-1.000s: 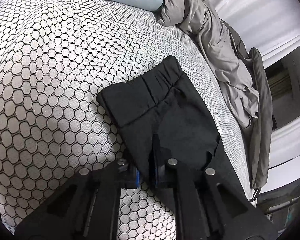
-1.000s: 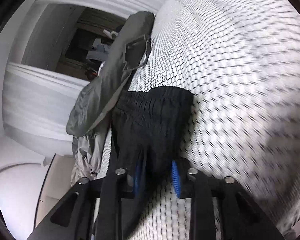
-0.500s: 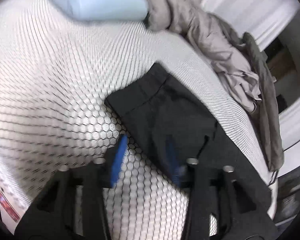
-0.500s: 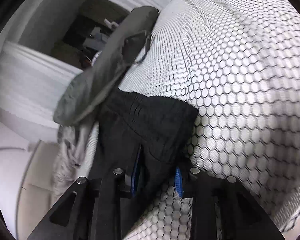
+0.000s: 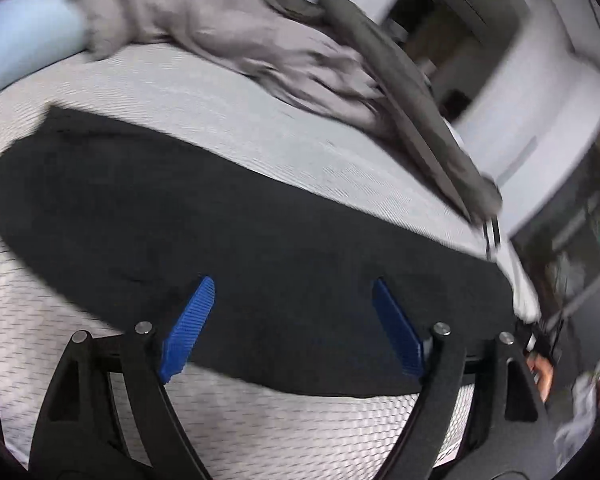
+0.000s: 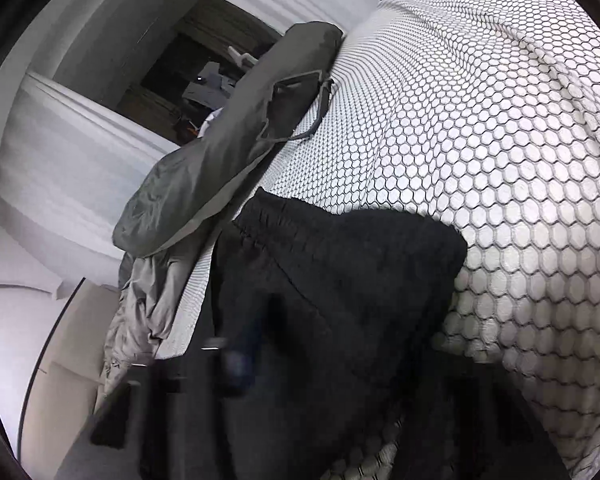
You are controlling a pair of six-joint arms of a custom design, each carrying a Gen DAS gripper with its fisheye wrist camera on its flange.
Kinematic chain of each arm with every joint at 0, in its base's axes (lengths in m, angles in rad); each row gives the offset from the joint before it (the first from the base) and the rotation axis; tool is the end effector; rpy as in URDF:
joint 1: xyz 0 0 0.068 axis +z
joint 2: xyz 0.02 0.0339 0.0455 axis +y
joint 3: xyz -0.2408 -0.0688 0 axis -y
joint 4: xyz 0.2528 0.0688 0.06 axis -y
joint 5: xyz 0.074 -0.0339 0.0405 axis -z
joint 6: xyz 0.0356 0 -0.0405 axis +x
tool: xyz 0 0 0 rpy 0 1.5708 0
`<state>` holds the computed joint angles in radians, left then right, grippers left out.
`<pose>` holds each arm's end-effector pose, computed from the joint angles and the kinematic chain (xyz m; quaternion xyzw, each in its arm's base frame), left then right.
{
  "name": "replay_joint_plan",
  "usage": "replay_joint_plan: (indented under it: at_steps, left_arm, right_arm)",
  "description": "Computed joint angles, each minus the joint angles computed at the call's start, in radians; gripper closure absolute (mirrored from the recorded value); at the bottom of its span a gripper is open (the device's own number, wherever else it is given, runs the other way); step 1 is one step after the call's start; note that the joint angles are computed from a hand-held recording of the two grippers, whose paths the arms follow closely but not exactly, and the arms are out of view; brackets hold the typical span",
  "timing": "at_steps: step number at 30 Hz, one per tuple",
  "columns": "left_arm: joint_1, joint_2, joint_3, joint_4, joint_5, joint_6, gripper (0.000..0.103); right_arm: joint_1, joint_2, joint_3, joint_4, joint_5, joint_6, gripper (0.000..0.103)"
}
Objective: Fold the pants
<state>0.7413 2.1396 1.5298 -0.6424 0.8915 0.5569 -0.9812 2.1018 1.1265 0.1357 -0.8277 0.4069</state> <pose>0.3296 0.2642 0.1293 -0.0139 0.8934 -0.2526 0.3713 0.2436 -0.3170 0.0725 0.4364 0.7492 0.2675 0.4203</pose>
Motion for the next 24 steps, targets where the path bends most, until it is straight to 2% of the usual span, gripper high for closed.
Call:
replay_joint_plan:
  at_steps: [2, 5, 7, 8, 10, 11, 12, 13, 15, 17, 18, 19, 21, 22, 23, 24]
  left_arm:
    - [-0.068, -0.102, -0.17, 0.117, -0.05, -0.03, 0.023]
    - [-0.16, -0.162, -0.266, 0.138, -0.083, -0.023, 0.023]
    - [-0.215, -0.221, -0.359, 0.21, -0.124, -0.044, 0.023]
    - [-0.237, -0.243, -0.397, 0.24, -0.149, -0.044, 0.023]
    - [-0.268, -0.272, -0.452, 0.292, -0.201, -0.037, 0.023]
    - [-0.275, -0.289, -0.484, 0.317, -0.221, -0.038, 0.023]
    - [-0.277, -0.292, -0.494, 0.327, -0.234, -0.034, 0.023]
    - [-0.278, -0.284, -0.493, 0.337, -0.242, -0.031, 0.023]
    - [-0.276, -0.299, -0.511, 0.345, -0.248, -0.021, 0.023]
    - [-0.276, -0.309, -0.528, 0.355, -0.25, -0.011, 0.023]
    - [-0.276, -0.302, -0.513, 0.346, -0.25, -0.008, 0.023]
    - [-0.273, -0.305, -0.515, 0.341, -0.249, 0.002, 0.023]
    - [-0.286, -0.311, -0.522, 0.355, -0.261, -0.005, 0.023]
    - [-0.299, -0.318, -0.53, 0.369, -0.27, -0.012, 0.023]
    - [-0.307, -0.33, -0.543, 0.379, -0.273, -0.015, 0.023]
    - [-0.312, -0.348, -0.56, 0.384, -0.27, -0.012, 0.023]
  right_arm:
    - [-0.001, -0.011, -0.008, 0.005, -0.007, 0.02, 0.079]
    - [-0.015, -0.071, -0.037, 0.014, -0.048, 0.0, 0.082]
    - [-0.004, -0.11, -0.049, -0.008, -0.016, -0.055, 0.082]
    - [-0.001, -0.107, -0.032, -0.052, 0.02, -0.091, 0.082]
    - [0.011, -0.017, 0.085, -0.235, 0.13, -0.167, 0.075]
    - [0.005, 0.027, 0.127, -0.281, 0.114, -0.18, 0.075]
    - [-0.007, 0.023, 0.12, -0.262, 0.081, -0.169, 0.074]
    - [-0.018, -0.006, 0.109, -0.277, 0.074, -0.184, 0.07]
    - [-0.039, -0.123, 0.026, -0.264, 0.16, -0.234, 0.04]
    - [-0.073, -0.223, -0.068, -0.191, 0.202, -0.284, 0.03]
    - [-0.082, -0.221, -0.057, -0.221, 0.192, -0.321, 0.027]
    - [-0.093, -0.196, -0.012, -0.304, 0.163, -0.361, 0.027]
    - [-0.108, -0.071, 0.092, -0.43, 0.018, -0.357, 0.028]
    - [-0.098, -0.051, 0.113, -0.445, 0.037, -0.334, 0.028]
    - [-0.081, -0.082, 0.09, -0.423, 0.113, -0.325, 0.039]
    - [-0.06, -0.144, 0.043, -0.378, 0.206, -0.321, 0.04]
